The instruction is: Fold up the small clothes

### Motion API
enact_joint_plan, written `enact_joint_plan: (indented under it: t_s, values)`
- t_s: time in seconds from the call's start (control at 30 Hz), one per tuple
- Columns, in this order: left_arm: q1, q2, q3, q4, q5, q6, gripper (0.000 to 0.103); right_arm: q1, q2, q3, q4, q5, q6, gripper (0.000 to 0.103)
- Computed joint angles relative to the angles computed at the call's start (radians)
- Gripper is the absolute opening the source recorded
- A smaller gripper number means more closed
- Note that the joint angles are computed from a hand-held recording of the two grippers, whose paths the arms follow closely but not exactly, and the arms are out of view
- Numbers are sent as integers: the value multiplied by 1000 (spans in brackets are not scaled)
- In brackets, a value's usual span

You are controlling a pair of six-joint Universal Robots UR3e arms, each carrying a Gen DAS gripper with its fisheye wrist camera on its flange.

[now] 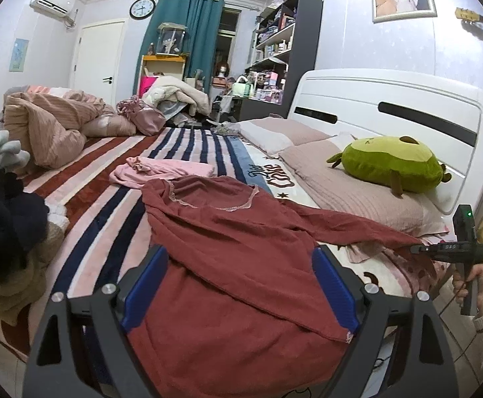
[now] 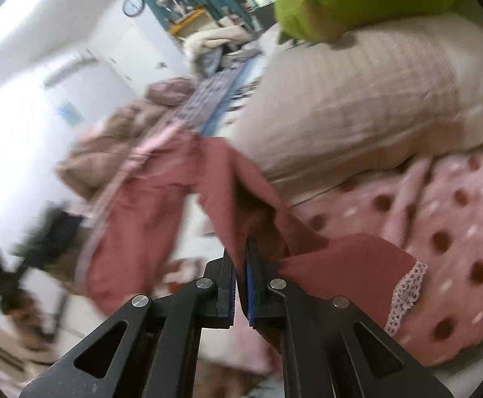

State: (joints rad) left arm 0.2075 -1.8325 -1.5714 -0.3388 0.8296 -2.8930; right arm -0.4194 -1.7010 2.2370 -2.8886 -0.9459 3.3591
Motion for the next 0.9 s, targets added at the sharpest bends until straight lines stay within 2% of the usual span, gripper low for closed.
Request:
enact_joint_plan:
  t_s: [0.1,0.17,0.27,0.33,0.4,0.43,0.47,0.5,0.53,0.6,0.7,0.77,0.8,0.83,0.87,0.9]
  values:
    - [13,-16,17,-8,-35,17,86,4,-34,31,-32,101,51,0]
    - [31,-24,21,-19,-70,28,86,40,-13,18,-91,128,112,0]
    - [65,-19,7,-28,-112,48,86,149,93,-94,-172,94,207,0]
    - [94,-7,-12,-29,-134,59,86,286,158,-258,-68,-107,193,1]
    - [124,5,-31,-45,-166,80,89,424,219,-415,73,-369,157,3]
    - [136,7,-39,-56,-182,95,92,460,243,-459,115,-442,145,13]
    - [148,8,-48,-60,-189,110,92,488,266,-491,146,-504,143,34]
    - [150,6,-50,-62,-186,115,92,519,303,-518,158,-561,157,44]
    - [152,1,-50,-60,-178,120,92,526,316,-514,153,-573,161,50]
    - [153,-8,-45,-59,-171,118,92,556,387,-534,144,-605,178,50]
    - [168,-13,-40,-83,-195,122,92,619,511,-633,211,-783,221,54]
    - [171,-14,-39,-84,-192,126,92,624,566,-647,194,-810,230,56]
    - [170,-14,-36,-85,-186,127,92,634,579,-650,184,-838,220,56]
    - [169,-16,-32,-86,-179,126,92,659,607,-676,187,-907,197,48]
    - [167,-18,-30,-84,-174,122,92,686,632,-711,213,-987,193,21]
    - [165,-20,-27,-81,-171,117,92,697,644,-728,222,-1031,193,6]
